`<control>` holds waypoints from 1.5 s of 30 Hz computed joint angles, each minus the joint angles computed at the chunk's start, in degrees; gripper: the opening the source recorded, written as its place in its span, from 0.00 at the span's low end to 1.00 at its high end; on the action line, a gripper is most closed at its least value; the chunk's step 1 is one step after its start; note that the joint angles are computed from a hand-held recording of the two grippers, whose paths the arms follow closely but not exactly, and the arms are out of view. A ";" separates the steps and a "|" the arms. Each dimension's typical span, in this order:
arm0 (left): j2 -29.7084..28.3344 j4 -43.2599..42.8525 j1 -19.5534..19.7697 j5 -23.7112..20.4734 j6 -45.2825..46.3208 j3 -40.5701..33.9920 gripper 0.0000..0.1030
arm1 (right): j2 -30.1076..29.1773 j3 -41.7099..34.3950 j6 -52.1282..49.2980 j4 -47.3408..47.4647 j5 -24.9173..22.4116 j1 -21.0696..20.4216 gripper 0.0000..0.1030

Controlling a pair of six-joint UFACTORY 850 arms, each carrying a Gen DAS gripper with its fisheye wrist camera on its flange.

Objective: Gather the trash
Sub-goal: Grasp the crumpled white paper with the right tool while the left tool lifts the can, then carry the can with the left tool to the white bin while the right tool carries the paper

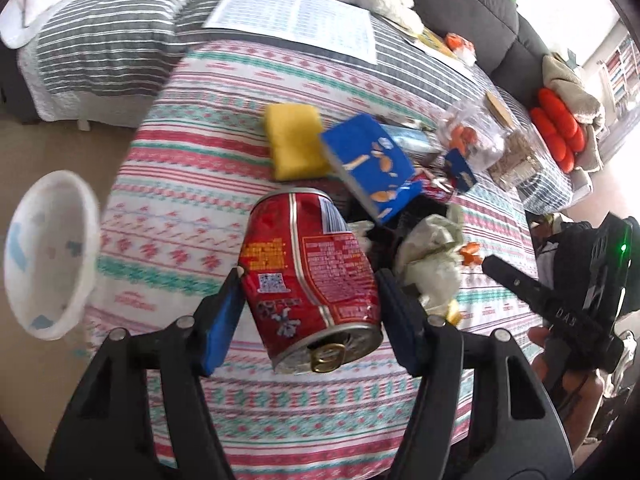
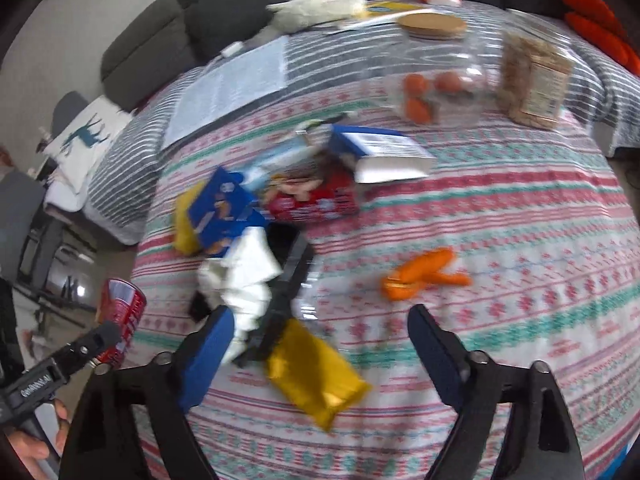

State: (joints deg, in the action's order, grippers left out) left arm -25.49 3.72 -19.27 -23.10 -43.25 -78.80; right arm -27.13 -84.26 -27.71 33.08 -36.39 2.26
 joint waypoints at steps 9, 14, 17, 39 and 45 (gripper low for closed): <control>4.59 9.61 1.70 -0.01 -10.12 6.10 0.64 | -2.71 -2.47 -4.41 2.34 -0.02 4.44 0.51; 7.30 11.95 2.76 0.61 -13.07 9.47 0.64 | -4.80 -4.23 -2.77 -0.10 0.53 6.00 0.39; 8.46 12.68 3.33 0.82 -14.27 10.89 0.64 | -5.35 -4.54 -1.83 -1.52 1.43 6.54 0.37; 12.84 17.29 12.91 2.60 -23.79 21.35 0.64 | -2.38 -1.80 -12.21 12.95 1.46 12.13 0.31; 15.02 21.26 14.60 4.63 -26.41 24.86 0.64 | -5.51 -4.43 -13.27 16.64 -0.67 17.29 0.31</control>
